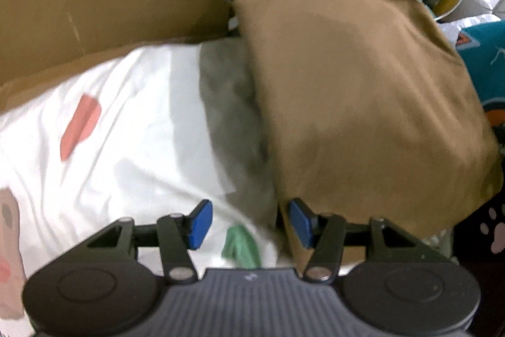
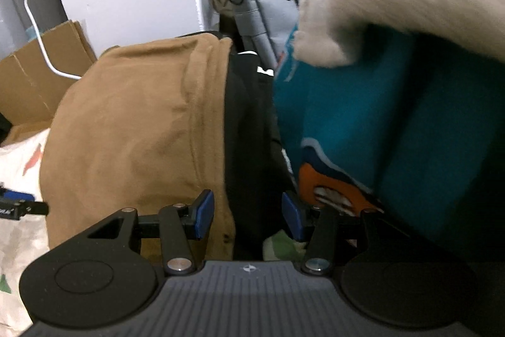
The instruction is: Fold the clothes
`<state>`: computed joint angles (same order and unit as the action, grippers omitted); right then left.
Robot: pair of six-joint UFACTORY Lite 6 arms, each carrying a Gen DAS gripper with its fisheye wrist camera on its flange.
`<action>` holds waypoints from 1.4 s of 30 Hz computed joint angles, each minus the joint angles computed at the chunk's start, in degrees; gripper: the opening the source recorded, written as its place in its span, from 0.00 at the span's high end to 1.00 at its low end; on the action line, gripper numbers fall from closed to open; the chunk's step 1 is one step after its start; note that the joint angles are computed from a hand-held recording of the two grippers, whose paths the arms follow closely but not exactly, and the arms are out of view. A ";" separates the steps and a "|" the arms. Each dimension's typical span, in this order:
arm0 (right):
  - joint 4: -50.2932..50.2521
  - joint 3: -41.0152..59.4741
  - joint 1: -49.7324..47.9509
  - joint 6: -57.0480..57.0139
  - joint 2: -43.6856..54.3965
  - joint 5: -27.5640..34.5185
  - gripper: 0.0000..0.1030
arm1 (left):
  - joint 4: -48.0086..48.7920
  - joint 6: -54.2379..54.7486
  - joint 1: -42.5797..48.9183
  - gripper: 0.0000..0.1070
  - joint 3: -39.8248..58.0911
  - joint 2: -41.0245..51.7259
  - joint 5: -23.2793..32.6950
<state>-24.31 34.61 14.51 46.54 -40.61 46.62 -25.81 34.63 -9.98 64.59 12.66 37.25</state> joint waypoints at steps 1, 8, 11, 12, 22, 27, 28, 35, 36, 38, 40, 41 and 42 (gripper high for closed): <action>0.91 0.00 0.21 -0.28 -0.59 0.68 0.49 | 0.65 -0.85 0.57 0.46 -0.57 -0.79 0.46; 1.19 2.17 5.10 4.00 -2.85 6.49 0.48 | 9.11 -9.74 4.30 0.32 -2.41 -7.30 5.10; 2.82 4.21 7.85 5.93 -2.43 8.20 0.42 | 10.35 -9.18 7.15 0.31 -2.99 -10.53 8.33; 2.92 4.81 9.02 6.86 -2.22 8.73 0.40 | 10.21 -8.39 8.76 0.31 -2.79 -11.91 10.33; -6.18 18.16 33.71 28.91 4.06 23.00 0.24 | 9.28 2.41 24.97 0.28 5.75 -22.42 27.70; -10.77 27.60 46.36 37.55 10.04 30.68 0.13 | 6.77 10.26 37.56 0.21 16.03 -23.05 40.04; -11.20 29.60 48.75 39.31 11.53 31.94 0.11 | 6.17 11.51 39.75 0.20 17.51 -22.76 42.01; -11.58 39.76 58.27 46.11 20.37 35.45 0.07 | 2.93 26.80 61.54 0.12 28.83 -18.39 55.78; -11.57 41.19 58.97 46.26 21.59 35.80 0.06 | 3.14 28.48 64.35 0.11 30.87 -17.11 57.47; -12.29 46.83 61.79 46.67 26.31 37.57 0.01 | 2.88 31.13 68.04 0.07 34.09 -15.04 59.76; -13.41 52.62 64.71 46.90 30.75 40.37 0.00 | 1.12 36.22 73.52 0.05 39.41 -12.23 62.31; -13.79 54.72 65.61 46.89 32.29 41.35 0.00 | 0.78 36.80 74.55 0.04 41.00 -11.20 63.10; -14.06 57.80 66.62 46.76 34.50 42.71 0.00 | -0.41 37.46 77.26 0.04 45.00 -8.83 65.02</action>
